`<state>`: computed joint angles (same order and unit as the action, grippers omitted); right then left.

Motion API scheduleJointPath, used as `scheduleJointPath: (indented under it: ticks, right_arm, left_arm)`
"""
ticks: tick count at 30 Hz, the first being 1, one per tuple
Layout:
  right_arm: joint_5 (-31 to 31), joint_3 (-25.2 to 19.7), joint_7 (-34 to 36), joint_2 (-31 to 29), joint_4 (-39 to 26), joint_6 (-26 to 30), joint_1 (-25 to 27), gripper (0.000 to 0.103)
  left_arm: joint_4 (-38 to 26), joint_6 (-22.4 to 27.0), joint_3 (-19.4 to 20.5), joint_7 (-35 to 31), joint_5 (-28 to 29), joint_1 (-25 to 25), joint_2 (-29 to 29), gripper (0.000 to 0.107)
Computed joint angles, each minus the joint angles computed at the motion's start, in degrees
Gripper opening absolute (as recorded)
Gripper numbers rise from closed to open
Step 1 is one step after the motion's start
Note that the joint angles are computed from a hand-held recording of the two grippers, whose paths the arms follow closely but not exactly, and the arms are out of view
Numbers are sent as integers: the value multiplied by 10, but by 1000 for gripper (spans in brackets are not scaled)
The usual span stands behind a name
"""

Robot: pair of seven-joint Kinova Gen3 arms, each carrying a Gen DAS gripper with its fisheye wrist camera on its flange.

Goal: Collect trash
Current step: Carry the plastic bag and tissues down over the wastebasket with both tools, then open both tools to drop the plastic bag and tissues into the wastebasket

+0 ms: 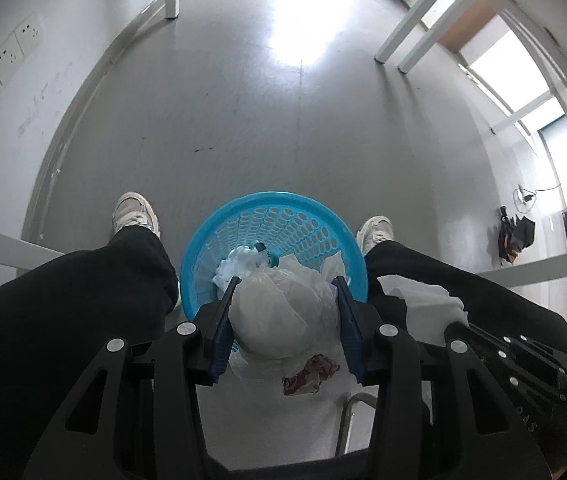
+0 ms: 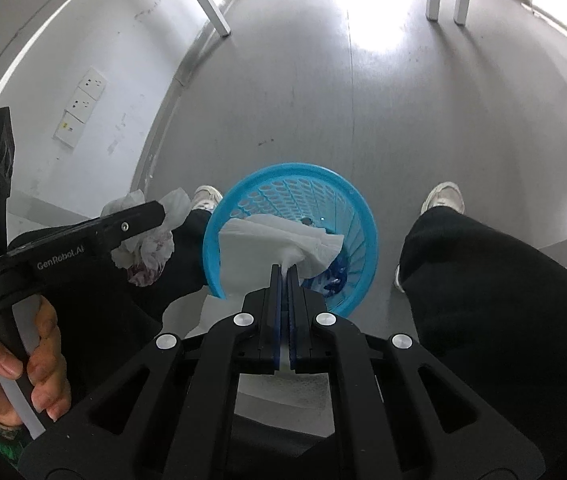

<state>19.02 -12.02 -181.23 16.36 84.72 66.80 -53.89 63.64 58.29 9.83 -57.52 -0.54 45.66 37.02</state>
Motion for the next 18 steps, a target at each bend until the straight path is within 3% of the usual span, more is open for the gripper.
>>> scheduleJointPath:
  ticks: [7,14,18]
  right_arm:
    - [-37,9,43,35,-14,4,26,2]
    - [-90,18,86,62,-2,-32,61,2]
    - [-116,23,121,83,-5,-31,79,2]
  left_arm:
    - [-72,53,-5,0,2,3,54,45]
    - [-126,95,-11,-4,8,9,94,45]
    - [-186,144,-19,-2,4,15,135,45]
